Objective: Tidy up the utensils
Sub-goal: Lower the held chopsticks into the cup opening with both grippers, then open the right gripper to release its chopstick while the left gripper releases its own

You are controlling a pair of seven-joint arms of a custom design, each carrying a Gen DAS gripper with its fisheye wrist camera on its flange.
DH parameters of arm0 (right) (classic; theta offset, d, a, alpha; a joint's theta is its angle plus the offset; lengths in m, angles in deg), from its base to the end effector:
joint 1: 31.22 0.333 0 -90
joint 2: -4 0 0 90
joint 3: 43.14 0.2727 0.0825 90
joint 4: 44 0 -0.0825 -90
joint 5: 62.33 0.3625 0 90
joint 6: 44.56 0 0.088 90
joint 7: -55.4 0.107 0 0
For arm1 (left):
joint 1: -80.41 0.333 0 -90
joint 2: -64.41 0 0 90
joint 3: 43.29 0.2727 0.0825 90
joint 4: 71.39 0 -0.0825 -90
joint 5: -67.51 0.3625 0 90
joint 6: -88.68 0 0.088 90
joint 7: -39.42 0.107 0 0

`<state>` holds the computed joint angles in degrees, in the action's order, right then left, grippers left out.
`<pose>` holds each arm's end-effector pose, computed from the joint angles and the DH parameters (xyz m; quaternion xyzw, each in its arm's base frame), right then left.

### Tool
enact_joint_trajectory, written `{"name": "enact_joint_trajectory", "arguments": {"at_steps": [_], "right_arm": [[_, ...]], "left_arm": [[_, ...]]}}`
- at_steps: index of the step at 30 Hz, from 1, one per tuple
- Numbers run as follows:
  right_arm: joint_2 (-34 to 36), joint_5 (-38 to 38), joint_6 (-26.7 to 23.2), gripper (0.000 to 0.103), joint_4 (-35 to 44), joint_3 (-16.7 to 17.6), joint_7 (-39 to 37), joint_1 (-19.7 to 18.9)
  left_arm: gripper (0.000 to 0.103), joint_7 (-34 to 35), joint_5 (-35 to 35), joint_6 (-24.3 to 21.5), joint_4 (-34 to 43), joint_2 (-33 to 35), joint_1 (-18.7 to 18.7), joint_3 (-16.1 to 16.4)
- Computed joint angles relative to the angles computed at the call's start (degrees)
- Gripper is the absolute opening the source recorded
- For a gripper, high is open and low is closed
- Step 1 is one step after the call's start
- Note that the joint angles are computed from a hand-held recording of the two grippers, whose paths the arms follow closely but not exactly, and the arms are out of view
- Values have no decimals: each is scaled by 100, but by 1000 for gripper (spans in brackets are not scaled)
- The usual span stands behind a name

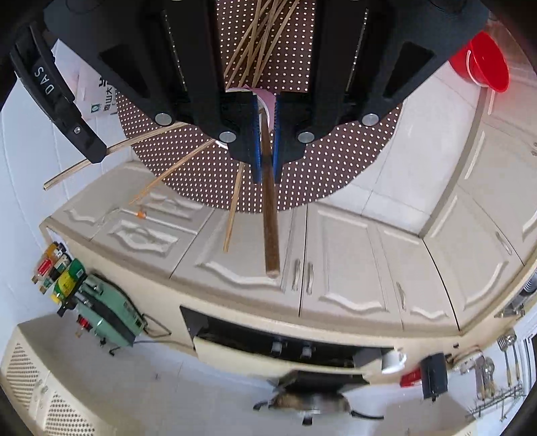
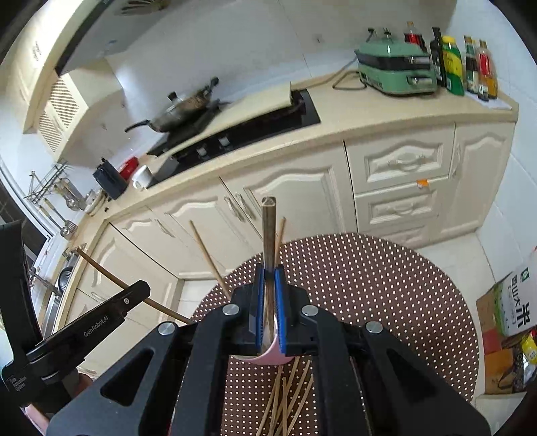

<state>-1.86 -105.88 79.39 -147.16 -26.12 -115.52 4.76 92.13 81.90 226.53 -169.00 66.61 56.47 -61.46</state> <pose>0.3491 0.4299 0.6014 -0.4604 0.7836 -0.2007 0.3656 0.4476 -0.3980 0.5931 -0.5921 0.7302 -0.3136 0.1337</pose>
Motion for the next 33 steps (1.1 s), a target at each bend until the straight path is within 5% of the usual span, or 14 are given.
{"name": "enact_joint_trajectory", "arguments": {"at_steps": [11,25,28,30,33], "right_arm": [[309,587,437,5,-49,-178,-252,-60],[510,1049,1066,10,-204,-342,-348,-115],[532,1078,1062,30,-188,-330,-344,-116],[501,988,950,55,-183,-312,-249,-97],[419,947,886,61,-257,-302,-194,-88]], "left_arm": [[7,256,-78,-396,447,689,-62,-58],[11,640,140,61,241,766,10,-44],[12,899,40,76,240,760,32,-64],[12,991,-10,106,207,739,35,-72],[22,939,13,116,174,714,16,-53]]}}
